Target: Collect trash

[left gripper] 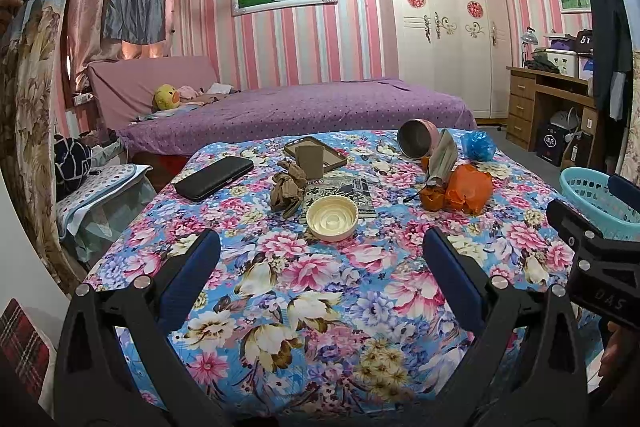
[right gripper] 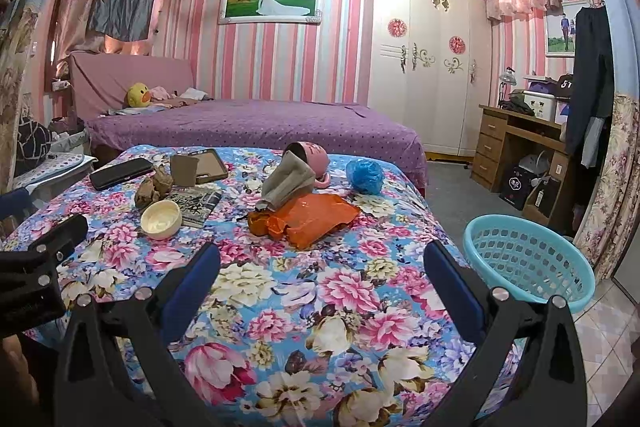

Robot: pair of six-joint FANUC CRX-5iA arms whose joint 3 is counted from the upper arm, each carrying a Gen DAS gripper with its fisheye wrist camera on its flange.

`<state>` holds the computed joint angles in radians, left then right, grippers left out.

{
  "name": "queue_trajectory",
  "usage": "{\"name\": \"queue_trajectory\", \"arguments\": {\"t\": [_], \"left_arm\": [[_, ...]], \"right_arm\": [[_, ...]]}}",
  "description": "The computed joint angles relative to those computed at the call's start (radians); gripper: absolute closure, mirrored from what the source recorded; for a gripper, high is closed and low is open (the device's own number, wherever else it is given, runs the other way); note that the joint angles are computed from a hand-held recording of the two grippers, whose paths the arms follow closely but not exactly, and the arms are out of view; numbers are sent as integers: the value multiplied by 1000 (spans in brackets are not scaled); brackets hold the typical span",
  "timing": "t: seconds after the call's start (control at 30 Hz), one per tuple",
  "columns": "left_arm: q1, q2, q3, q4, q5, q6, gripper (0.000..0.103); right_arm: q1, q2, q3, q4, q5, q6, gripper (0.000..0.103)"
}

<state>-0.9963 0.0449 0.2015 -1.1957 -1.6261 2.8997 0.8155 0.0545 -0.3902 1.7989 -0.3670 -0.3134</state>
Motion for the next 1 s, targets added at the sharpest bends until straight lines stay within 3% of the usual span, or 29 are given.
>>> {"name": "queue_trajectory", "arguments": {"t": [1.0], "left_arm": [[-3, -1, -2, -4, -1, 4, 5]], "right_arm": [[0, 2, 1, 6, -2, -5, 4]]}}
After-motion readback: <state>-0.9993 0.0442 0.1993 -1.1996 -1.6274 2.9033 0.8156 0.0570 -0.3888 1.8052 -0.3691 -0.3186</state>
